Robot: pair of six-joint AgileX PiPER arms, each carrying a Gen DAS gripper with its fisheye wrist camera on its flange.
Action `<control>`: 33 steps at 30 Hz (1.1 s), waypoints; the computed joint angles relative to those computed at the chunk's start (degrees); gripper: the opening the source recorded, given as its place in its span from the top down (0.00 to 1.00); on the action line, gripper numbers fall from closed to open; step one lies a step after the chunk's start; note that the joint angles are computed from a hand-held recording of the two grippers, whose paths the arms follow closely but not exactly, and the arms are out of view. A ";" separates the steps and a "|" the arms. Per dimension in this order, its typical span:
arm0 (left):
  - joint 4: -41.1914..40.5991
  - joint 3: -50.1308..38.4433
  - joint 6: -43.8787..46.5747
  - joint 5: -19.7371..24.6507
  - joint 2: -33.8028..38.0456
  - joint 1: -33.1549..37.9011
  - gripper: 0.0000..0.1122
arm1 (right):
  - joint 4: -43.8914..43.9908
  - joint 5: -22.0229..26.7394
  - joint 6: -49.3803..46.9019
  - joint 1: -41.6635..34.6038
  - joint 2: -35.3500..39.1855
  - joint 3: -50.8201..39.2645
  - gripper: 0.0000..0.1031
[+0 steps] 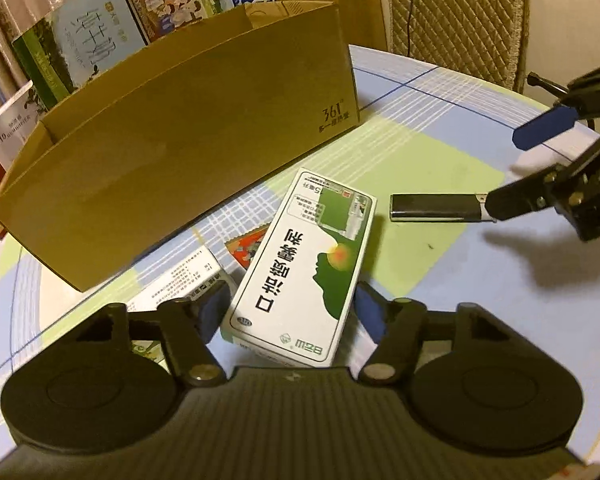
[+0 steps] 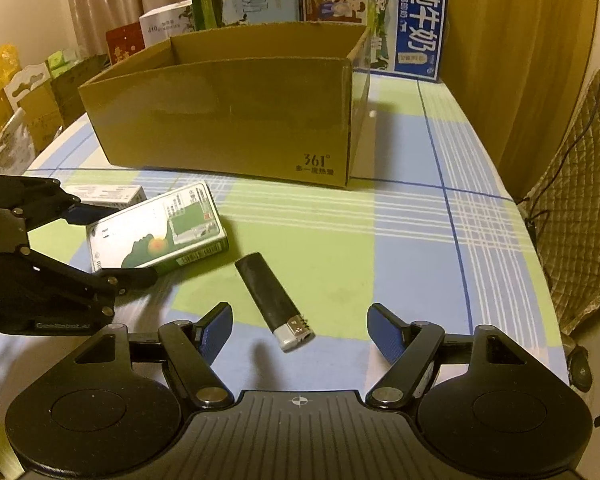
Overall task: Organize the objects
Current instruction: 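Grasp the green-white medicine box with the left tool while the right tool grasps the black lighter, then carry the medicine box with the left tool while the right tool carries the lighter to the box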
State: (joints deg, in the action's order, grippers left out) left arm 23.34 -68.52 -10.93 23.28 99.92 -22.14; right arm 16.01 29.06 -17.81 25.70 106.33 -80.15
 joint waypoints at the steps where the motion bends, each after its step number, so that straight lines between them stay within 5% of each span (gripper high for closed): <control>1: -1.83 -0.13 1.42 0.04 -0.06 0.32 0.46 | -0.28 0.21 0.25 0.08 0.27 -0.30 0.30; 7: -11.63 0.30 4.21 5.09 -3.05 1.20 0.51 | -0.35 1.31 -1.83 0.59 0.91 -0.85 0.41; 12: -11.62 4.75 0.96 8.01 -8.93 0.78 0.52 | -0.16 1.26 -4.13 0.88 2.17 -1.76 0.49; 24: -17.21 8.22 5.42 5.09 -10.96 2.11 0.53 | 0.84 1.87 -6.86 2.60 7.97 -7.16 0.77; 29: -18.97 7.63 6.87 4.28 -9.55 2.81 0.53 | 3.79 5.81 -6.79 2.72 7.56 -8.19 0.80; 33: -19.40 7.80 6.78 3.68 -9.17 2.98 0.53 | 3.18 3.36 -8.94 3.67 7.05 -6.99 0.80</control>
